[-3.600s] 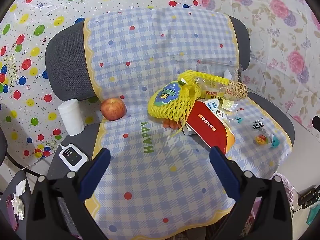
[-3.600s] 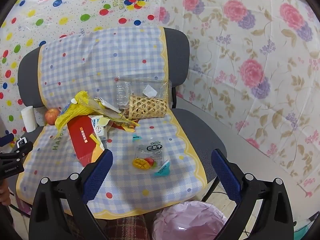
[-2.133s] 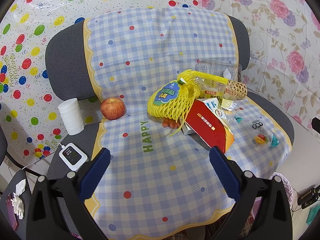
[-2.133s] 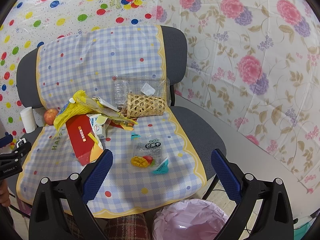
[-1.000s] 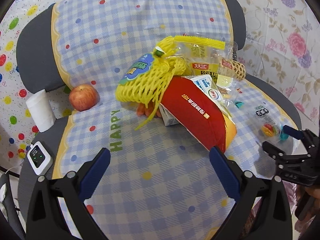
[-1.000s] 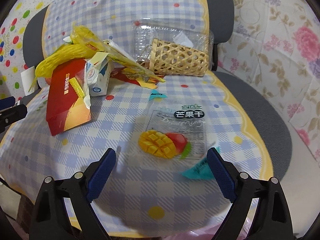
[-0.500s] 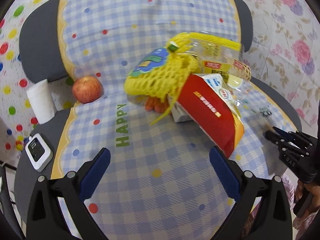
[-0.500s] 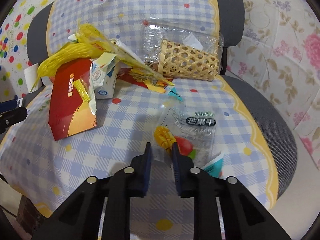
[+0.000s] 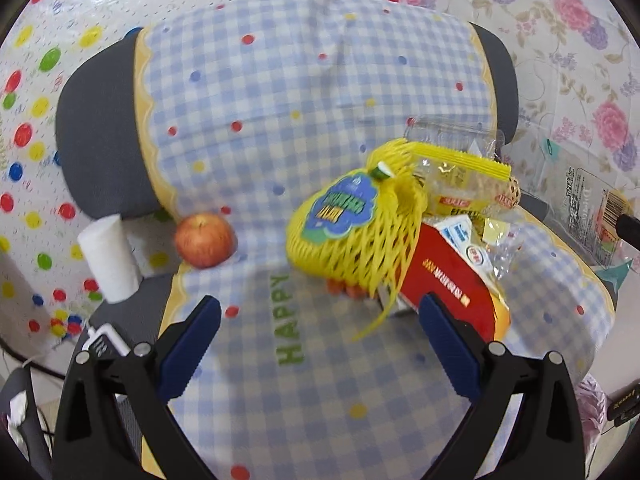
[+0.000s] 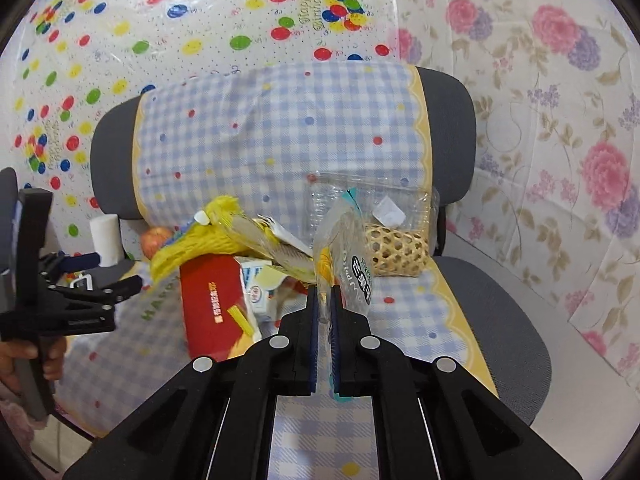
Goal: Collect trash
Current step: 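Reach the left gripper to the yellow foam net and grasp it, then carry the yellow foam net over the wastebasket and open the left gripper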
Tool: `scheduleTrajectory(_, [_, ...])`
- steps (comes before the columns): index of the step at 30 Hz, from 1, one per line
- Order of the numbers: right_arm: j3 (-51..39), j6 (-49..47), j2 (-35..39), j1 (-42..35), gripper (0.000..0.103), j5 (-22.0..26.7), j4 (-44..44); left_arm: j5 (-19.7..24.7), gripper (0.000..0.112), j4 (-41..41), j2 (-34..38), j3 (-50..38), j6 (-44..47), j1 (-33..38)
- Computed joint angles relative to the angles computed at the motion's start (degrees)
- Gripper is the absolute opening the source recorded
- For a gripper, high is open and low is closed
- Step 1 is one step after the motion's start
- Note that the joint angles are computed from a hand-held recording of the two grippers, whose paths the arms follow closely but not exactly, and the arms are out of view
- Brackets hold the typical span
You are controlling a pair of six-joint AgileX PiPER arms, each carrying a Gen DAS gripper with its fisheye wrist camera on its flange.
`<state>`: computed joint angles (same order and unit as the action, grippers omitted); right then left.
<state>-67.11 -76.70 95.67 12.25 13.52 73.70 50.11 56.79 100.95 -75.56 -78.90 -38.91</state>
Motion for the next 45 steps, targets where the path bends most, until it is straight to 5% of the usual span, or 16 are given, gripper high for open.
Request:
scheduleTrajectory(5, [-0.7, 3.4, 1.1, -0.4, 0.006, 1.3, -2.8, -4.6, 0.091, -0.2, 2.7, -2.4, 3.3, 2.0])
scheduleTrajectory(12, [-2.1, 8.3, 2.6, -1.4, 0.006, 2.5, -6.6, -5.6, 0.072, -3.8, 9.8, -11.1, 12.6, 5.6])
scheduleTrajectory(14, [-2.6, 9.5, 2.8, -1.7, 0.006, 2.7, -7.4, -7.1, 0.06, -6.2, 10.6, -12.4, 15.4, 7.0])
scheduleTrajectory(16, [-2.7, 9.3, 2.9, -1.8, 0.006, 2.6, -7.3, -8.5, 0.029, -8.3, 10.5, -13.3, 17.5, 8.5])
scheduleTrajectory(18, [-2.7, 8.5, 2.9, -2.0, 0.006, 2.6, -6.3, -9.7, 0.011, -8.1, 9.7, -13.4, 17.0, 9.8])
scheduleTrajectory(26, [-2.2, 1.9, 1.3, -3.6, 0.006, 3.1, 3.7, -5.3, 0.007, -0.4, 1.9, -13.6, 8.9, 10.9])
scheduleTrajectory(34, [3.1, -0.6, -6.3, -6.2, 0.006, 6.3, 7.2, -3.5, 0.007, 4.6, -8.8, -7.2, 4.8, 0.1])
scheduleTrajectory(45, [26.3, 5.9, -26.1, -15.3, 0.006, 7.1, -1.8, -9.1, 0.008, 9.8, -3.8, -0.1, -11.2, -17.3])
